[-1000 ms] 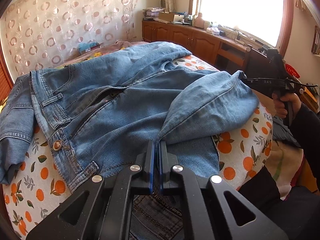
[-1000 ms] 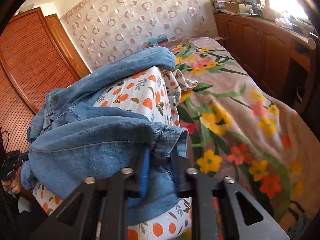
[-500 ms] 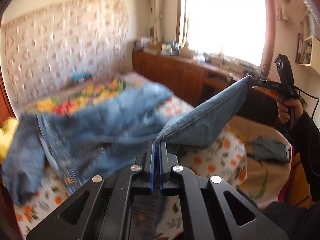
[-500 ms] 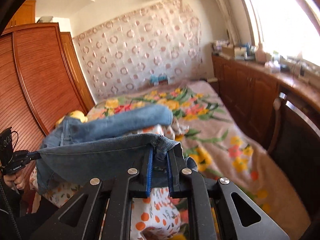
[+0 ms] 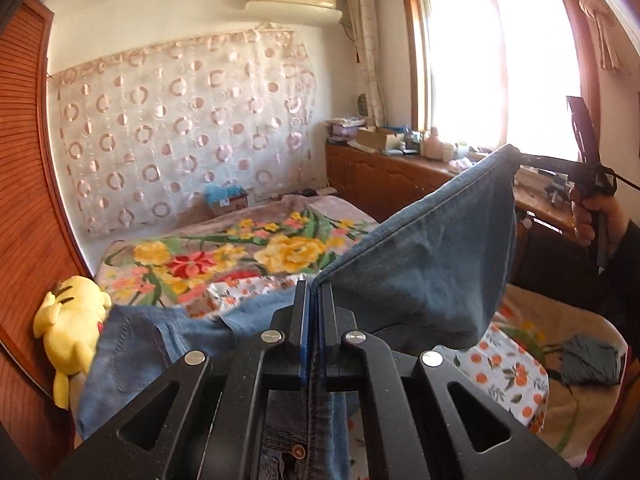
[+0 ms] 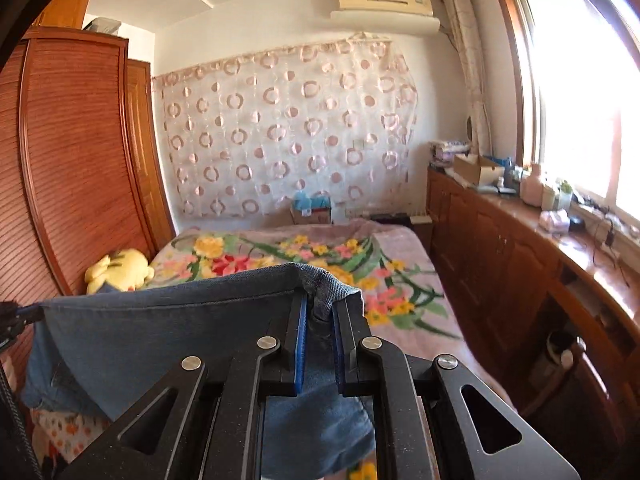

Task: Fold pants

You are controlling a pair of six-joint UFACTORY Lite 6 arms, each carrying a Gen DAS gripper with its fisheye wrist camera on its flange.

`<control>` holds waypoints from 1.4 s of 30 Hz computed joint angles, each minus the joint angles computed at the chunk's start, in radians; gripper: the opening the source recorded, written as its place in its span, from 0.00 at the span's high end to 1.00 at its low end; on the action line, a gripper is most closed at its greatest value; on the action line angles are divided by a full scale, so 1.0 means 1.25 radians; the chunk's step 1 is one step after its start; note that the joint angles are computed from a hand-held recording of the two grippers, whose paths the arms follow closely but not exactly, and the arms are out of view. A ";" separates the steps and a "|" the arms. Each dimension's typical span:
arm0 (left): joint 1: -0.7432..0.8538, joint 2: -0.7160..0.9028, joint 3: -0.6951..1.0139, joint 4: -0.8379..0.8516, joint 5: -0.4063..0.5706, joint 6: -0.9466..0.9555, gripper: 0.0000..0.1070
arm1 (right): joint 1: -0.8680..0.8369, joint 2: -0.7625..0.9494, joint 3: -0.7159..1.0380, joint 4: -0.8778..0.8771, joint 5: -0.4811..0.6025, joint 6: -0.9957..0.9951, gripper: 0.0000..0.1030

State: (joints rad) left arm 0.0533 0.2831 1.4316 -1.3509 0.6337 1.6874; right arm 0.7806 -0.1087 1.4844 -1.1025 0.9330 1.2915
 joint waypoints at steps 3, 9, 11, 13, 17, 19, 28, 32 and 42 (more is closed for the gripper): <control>0.027 -0.042 0.001 0.019 0.052 -0.025 0.96 | 0.063 0.045 0.087 -0.075 0.062 0.028 0.90; 0.010 -0.169 -0.241 0.007 0.089 0.097 0.96 | 0.270 -0.123 -0.153 -0.124 0.264 0.158 0.90; -0.015 -0.198 -0.350 -0.001 0.072 0.162 0.96 | 0.338 -0.193 -0.306 -0.085 0.323 0.250 0.90; -0.044 -0.208 -0.444 -0.011 0.047 0.212 0.96 | 0.412 -0.239 -0.450 -0.022 0.366 0.361 0.90; -0.087 -0.181 -0.551 -0.060 0.015 0.293 0.96 | 0.555 -0.281 -0.679 0.096 0.373 0.612 0.90; -0.104 -0.181 -0.574 -0.069 0.007 0.299 0.95 | 0.615 -0.278 -0.737 0.133 0.363 0.719 0.90; -0.021 -0.269 -0.633 -0.012 0.051 0.257 0.83 | 0.733 -0.323 -0.789 0.200 0.442 0.855 0.89; 0.113 -0.225 -0.632 0.011 0.089 0.297 0.69 | 0.694 -0.342 -0.786 0.184 0.429 0.812 0.89; 0.349 -0.073 -0.639 0.072 0.078 0.362 0.68 | 0.581 -0.373 -0.838 0.157 0.335 0.757 0.89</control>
